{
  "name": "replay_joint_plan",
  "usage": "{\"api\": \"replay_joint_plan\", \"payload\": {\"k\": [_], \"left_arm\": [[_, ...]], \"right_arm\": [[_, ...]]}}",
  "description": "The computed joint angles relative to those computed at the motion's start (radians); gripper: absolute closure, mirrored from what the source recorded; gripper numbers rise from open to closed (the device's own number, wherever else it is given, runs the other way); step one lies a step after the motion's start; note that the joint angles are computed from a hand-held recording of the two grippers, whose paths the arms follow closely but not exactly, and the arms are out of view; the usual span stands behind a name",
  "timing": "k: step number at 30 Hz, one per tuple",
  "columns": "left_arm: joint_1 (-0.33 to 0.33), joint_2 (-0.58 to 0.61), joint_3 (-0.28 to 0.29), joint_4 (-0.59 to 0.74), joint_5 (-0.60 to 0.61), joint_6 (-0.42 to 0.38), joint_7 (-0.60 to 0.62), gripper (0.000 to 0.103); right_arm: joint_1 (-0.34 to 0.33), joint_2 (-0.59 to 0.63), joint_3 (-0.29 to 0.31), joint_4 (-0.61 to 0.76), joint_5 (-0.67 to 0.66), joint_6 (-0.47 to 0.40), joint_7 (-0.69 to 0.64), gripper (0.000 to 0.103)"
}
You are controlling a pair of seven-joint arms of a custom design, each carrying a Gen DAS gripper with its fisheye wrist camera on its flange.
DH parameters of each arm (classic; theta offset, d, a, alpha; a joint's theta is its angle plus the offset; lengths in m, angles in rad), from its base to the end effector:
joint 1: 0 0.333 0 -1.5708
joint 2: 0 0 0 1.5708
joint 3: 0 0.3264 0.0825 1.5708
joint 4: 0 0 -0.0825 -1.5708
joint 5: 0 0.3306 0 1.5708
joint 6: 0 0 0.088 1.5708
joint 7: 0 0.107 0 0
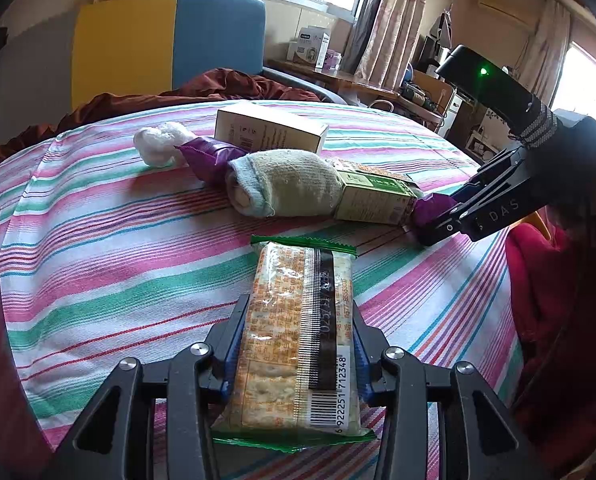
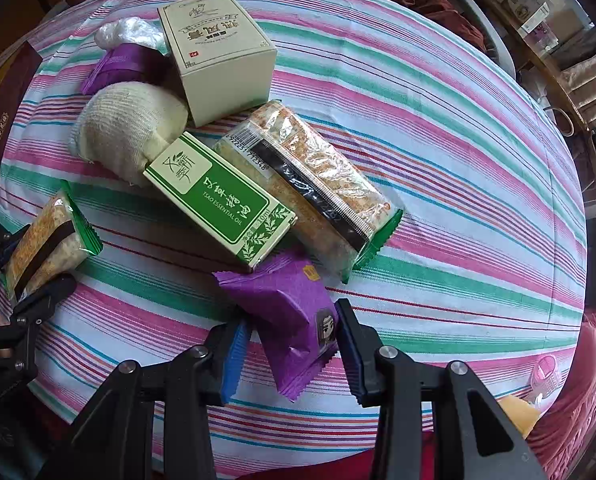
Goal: Organize objects
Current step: 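Carry the cracker packet into the gold tray and open the left tool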
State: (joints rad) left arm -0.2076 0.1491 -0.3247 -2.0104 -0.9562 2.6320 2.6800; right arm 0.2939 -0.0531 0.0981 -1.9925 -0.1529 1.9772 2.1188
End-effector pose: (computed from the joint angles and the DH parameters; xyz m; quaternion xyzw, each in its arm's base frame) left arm 0.5064 -0.2653 0.4679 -0.3127 0.8657 -0.3903 0.0200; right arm 0.4612 0.1812 0.5182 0.6697 -0.7388 0.0755 0.0050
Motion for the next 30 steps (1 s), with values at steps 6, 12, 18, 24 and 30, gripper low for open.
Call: {"api": "replay_joint_plan", "payload": {"k": [6,12,18,24,30], "left_arm": [[-0.005,-0.011,-0.002,-0.014,0.009,0.023,-0.001,0.059],[0.004,-0.075,0.032,-0.045,0.038,-0.037,-0.073,0.060],[0.039,-0.157,0.115,-0.016,-0.040,-0.095,-0.078,0.060],[0.112,-0.129,0.190,0.056,0.120,-0.043,-0.294,0.060],[0.218,-0.004,0.229,0.152,0.414,-0.038,-0.605,0.060]], "right_arm": [[-0.001,-0.006,0.000,-0.006,0.005,0.005,0.001,0.061],[-0.004,-0.016,-0.001,-0.016,0.019,0.021,-0.003,0.062],[-0.009,-0.025,0.000,-0.025,0.032,0.036,-0.005,0.062],[-0.013,-0.030,0.003,-0.029,0.029,0.043,0.007,0.062],[-0.019,-0.049,0.003,-0.032,0.016,0.020,-0.001,0.062]]}}
